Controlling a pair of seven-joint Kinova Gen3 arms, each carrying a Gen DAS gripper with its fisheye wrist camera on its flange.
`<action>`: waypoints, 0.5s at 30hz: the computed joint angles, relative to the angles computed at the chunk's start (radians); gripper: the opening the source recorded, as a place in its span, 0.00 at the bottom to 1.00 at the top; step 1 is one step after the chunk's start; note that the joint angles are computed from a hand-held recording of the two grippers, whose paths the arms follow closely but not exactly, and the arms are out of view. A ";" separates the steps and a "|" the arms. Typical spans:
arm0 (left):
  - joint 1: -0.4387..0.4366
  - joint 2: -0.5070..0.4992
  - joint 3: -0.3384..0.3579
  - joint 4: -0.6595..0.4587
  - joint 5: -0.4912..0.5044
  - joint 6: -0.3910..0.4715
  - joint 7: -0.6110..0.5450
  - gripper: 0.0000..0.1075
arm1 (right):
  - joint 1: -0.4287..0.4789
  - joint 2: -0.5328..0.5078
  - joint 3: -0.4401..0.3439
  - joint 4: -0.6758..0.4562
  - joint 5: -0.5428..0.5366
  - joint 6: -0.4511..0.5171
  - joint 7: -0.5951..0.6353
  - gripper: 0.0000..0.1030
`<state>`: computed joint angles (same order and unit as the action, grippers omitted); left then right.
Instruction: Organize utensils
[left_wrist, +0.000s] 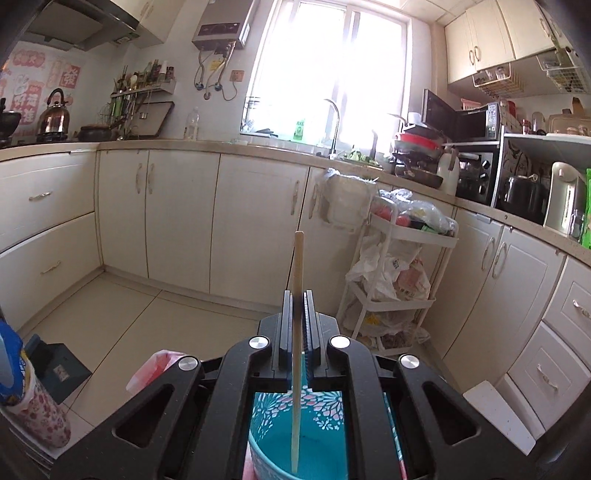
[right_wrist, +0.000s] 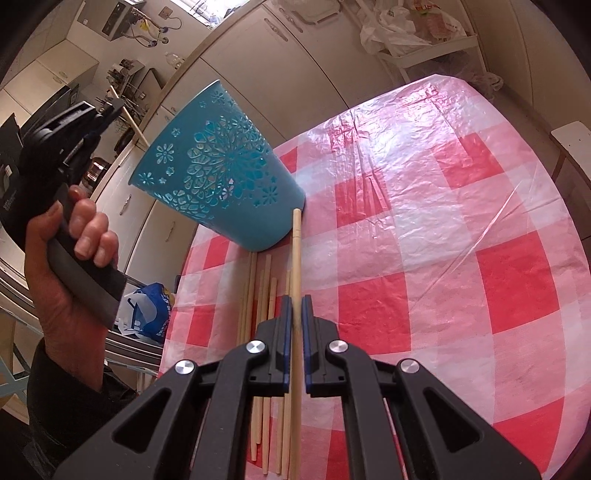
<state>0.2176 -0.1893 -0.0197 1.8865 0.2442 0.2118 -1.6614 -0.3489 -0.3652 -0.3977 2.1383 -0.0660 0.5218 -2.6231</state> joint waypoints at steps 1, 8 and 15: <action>-0.004 -0.003 0.004 0.006 -0.004 0.010 -0.002 0.05 | 0.002 -0.001 -0.003 -0.002 0.003 0.001 -0.002 0.06; -0.039 -0.069 0.015 0.052 -0.040 0.104 0.004 0.33 | 0.095 -0.035 -0.103 -0.027 0.092 0.027 -0.083 0.06; -0.064 -0.249 -0.057 0.143 -0.001 0.211 0.059 0.62 | 0.311 -0.147 -0.282 -0.068 0.239 -0.065 -0.162 0.06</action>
<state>0.1533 -0.4388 -0.0767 2.0298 0.2429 0.4230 -1.6026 -0.0376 -0.5122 -0.6801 2.0705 0.1728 0.4568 -2.7851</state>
